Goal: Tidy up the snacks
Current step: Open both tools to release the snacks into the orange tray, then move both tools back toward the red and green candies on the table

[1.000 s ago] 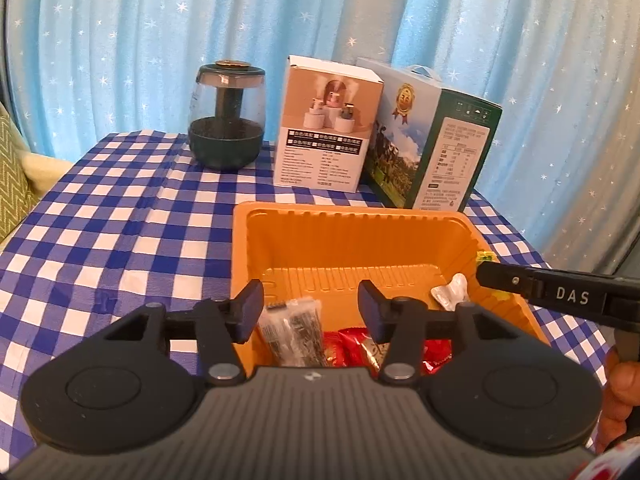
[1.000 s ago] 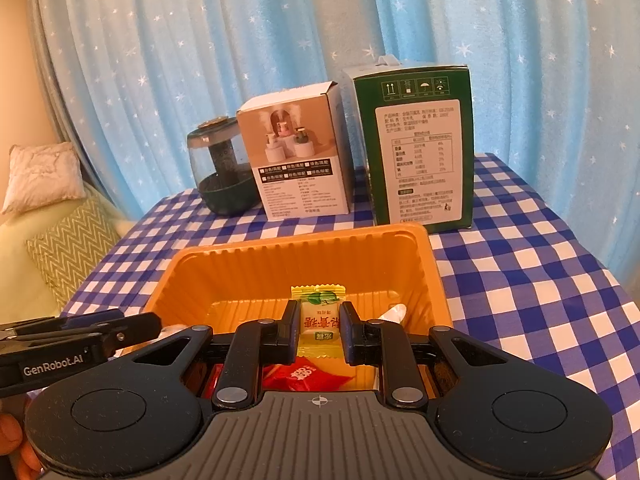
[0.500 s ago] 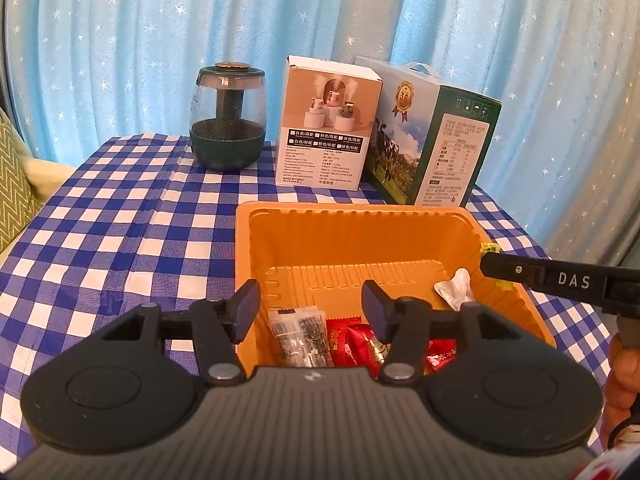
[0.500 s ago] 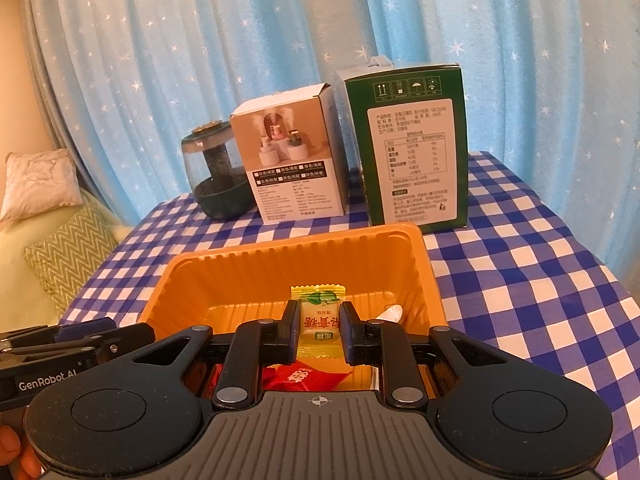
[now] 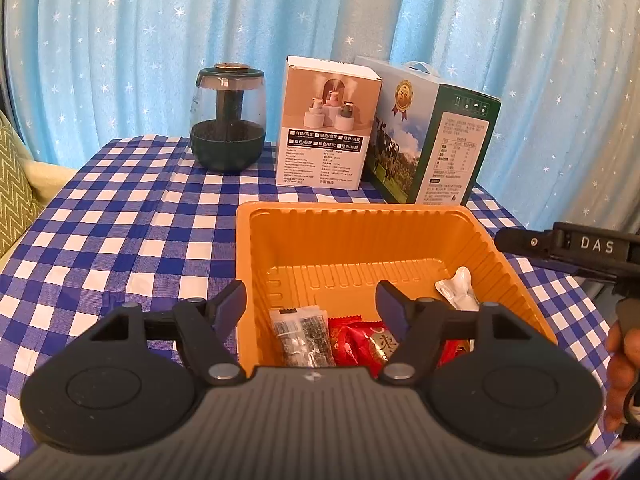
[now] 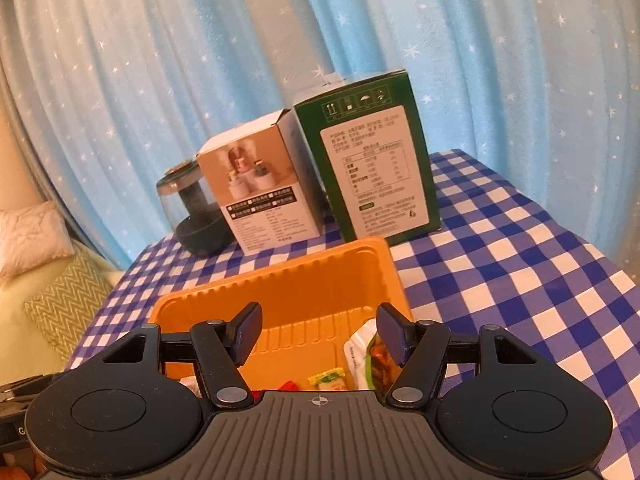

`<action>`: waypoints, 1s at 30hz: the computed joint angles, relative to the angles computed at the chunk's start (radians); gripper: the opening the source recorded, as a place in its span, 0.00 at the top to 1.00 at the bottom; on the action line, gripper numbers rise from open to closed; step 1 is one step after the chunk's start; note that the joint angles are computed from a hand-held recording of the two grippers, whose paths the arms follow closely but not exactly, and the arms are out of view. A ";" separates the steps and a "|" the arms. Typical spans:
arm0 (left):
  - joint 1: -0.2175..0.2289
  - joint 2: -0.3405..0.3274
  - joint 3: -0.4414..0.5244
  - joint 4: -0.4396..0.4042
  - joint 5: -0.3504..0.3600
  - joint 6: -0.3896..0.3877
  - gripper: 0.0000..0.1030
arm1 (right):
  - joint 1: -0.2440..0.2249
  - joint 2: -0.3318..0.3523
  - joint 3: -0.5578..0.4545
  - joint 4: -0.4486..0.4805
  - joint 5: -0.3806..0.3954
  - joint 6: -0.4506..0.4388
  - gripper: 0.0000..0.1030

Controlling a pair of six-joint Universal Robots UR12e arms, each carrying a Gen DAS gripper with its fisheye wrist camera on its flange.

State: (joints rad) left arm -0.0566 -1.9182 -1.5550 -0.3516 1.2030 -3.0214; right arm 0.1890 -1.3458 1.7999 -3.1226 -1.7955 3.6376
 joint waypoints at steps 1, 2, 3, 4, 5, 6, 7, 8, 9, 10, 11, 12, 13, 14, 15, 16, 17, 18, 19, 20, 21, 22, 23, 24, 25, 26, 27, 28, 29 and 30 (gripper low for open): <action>0.000 0.000 0.000 -0.001 0.000 0.003 0.34 | 0.001 0.000 -0.001 0.003 -0.002 -0.002 0.38; -0.001 0.000 0.000 -0.001 0.001 0.006 0.33 | 0.001 -0.001 -0.001 0.004 -0.004 -0.002 0.38; -0.002 0.000 -0.001 -0.001 0.001 0.010 0.33 | 0.002 -0.001 -0.002 0.006 -0.006 -0.003 0.38; -0.002 0.000 -0.001 -0.001 0.002 0.012 0.33 | 0.003 -0.001 -0.001 0.007 -0.008 -0.004 0.38; -0.003 0.000 -0.002 0.000 0.004 0.012 0.32 | 0.003 -0.002 -0.001 0.009 -0.008 -0.005 0.38; -0.003 0.000 -0.002 0.001 0.005 0.010 0.31 | 0.003 -0.001 -0.001 0.009 -0.009 -0.005 0.38; -0.003 0.000 -0.002 0.000 0.005 0.010 0.31 | 0.003 -0.002 0.000 0.010 -0.011 -0.005 0.38; -0.003 0.000 -0.002 0.000 0.005 0.010 0.31 | 0.003 -0.002 0.000 0.010 -0.012 -0.006 0.38; -0.003 0.001 -0.002 0.000 0.005 0.012 0.30 | 0.003 -0.003 0.001 0.010 -0.014 -0.005 0.38; -0.003 0.001 -0.002 0.000 0.005 0.012 0.30 | 0.003 -0.004 0.001 0.012 -0.015 -0.005 0.38; -0.003 0.001 -0.002 0.000 0.004 0.015 0.30 | 0.003 -0.004 0.002 0.013 -0.016 -0.005 0.38; -0.003 0.001 -0.003 0.001 0.005 0.017 0.30 | 0.004 -0.005 0.002 0.015 -0.020 -0.006 0.38; -0.004 0.002 -0.005 0.001 0.006 0.020 0.29 | 0.005 -0.005 0.002 0.017 -0.022 -0.006 0.38; -0.005 0.003 -0.005 0.001 0.008 0.022 0.29 | 0.006 -0.005 0.001 0.020 -0.024 -0.008 0.38; -0.006 0.003 -0.005 -0.001 0.011 0.025 0.28 | 0.007 -0.005 0.001 0.022 -0.026 -0.009 0.38; -0.006 0.005 -0.007 -0.002 0.012 0.027 0.28 | 0.008 -0.005 0.001 0.024 -0.028 -0.012 0.38; -0.007 0.006 -0.008 -0.001 0.014 0.030 0.26 | 0.009 -0.005 0.000 0.024 -0.030 -0.015 0.38; -0.008 0.006 -0.008 -0.001 0.017 0.032 0.25 | 0.011 -0.005 0.001 0.024 -0.034 -0.019 0.38; -0.009 0.008 -0.011 0.001 0.019 0.034 0.25 | 0.013 -0.005 0.000 0.023 -0.040 -0.024 0.38; -0.010 0.009 -0.013 0.002 0.021 0.036 0.24 | 0.014 -0.005 0.000 0.022 -0.044 -0.028 0.38; -0.010 0.010 -0.014 0.003 0.022 0.038 0.23 | 0.014 -0.005 0.001 0.022 -0.047 -0.031 0.38; -0.010 0.012 -0.016 0.004 0.023 0.040 0.23 | 0.015 -0.006 0.002 0.022 -0.051 -0.032 0.38; -0.010 0.013 -0.018 0.005 0.024 0.041 0.22 | 0.016 -0.006 0.002 0.022 -0.055 -0.032 0.38; -0.010 0.014 -0.020 0.007 0.025 0.041 0.21 | 0.016 -0.007 0.004 0.022 -0.058 -0.032 0.38; -0.011 0.016 -0.022 0.008 0.027 0.041 0.21 | 0.017 -0.009 0.007 0.021 -0.062 -0.031 0.38; -0.011 0.017 -0.024 0.009 0.029 0.041 0.20 | 0.018 -0.011 0.009 0.021 -0.066 -0.031 0.38; -0.012 0.019 -0.026 0.010 0.030 0.042 0.20 | 0.019 -0.015 0.012 0.020 -0.067 -0.033 0.38; -0.012 0.022 -0.030 0.011 0.030 0.043 0.20 | 0.020 -0.019 0.016 0.017 -0.068 -0.036 0.38; -0.012 0.024 -0.033 0.013 0.031 0.045 0.19 | 0.022 -0.022 0.020 0.013 -0.071 -0.041 0.38; -0.013 0.026 -0.036 0.014 0.033 0.046 0.18 | 0.024 -0.025 0.023 0.009 -0.075 -0.047 0.37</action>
